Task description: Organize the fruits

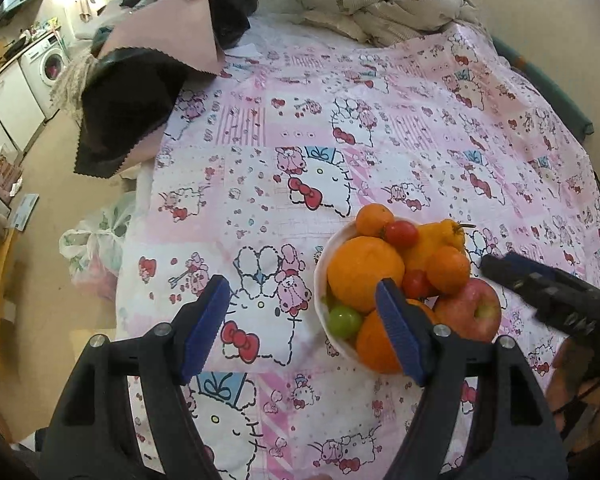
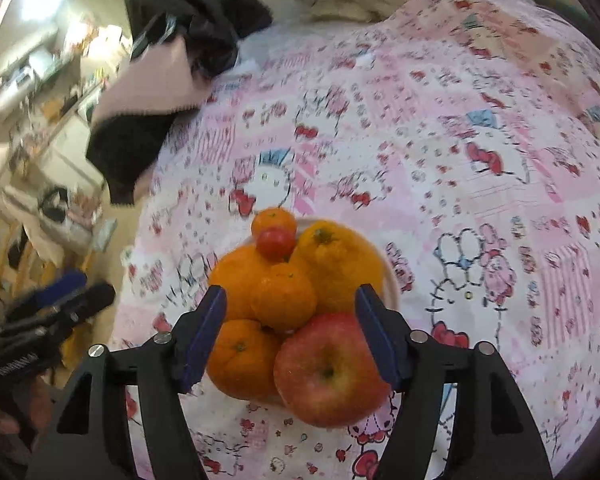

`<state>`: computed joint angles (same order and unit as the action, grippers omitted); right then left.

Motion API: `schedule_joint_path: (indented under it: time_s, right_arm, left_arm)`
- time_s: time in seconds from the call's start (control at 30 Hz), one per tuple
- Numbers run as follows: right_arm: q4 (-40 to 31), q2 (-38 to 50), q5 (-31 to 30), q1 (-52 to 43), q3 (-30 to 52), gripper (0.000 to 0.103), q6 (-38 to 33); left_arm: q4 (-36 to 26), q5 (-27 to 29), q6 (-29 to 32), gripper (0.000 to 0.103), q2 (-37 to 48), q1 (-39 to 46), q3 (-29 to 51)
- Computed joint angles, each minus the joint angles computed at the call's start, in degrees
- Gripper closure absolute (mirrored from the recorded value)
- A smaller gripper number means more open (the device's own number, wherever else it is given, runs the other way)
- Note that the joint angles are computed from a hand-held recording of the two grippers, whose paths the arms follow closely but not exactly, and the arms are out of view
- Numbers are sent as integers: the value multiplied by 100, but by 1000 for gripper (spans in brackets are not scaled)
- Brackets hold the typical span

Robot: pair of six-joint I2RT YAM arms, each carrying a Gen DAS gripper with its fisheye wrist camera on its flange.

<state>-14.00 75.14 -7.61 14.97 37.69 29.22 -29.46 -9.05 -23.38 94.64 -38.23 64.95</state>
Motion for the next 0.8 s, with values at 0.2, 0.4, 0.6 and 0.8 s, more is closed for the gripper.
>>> schedule_joint_path:
  time_s: [0.2, 0.4, 0.6, 0.8]
  right_arm:
    - [-671, -1390, 329, 34, -367, 16, 267]
    - [-1444, -2603, 935, 716, -687, 16, 783]
    - [-2170, -3382, 2162, 2199, -827, 13, 1721]
    - [-2593, -3465, 3367, 3560, -791, 3, 2766]
  left_arm:
    - [77, -224, -64, 31, -589, -163, -437]
    - [262, -746, -113, 13, -1275, -501, -1116]
    - [409, -1011, -352, 11, -2028, -913, -1736]
    - [631, -1408, -561, 0, -2702, -1361, -2211]
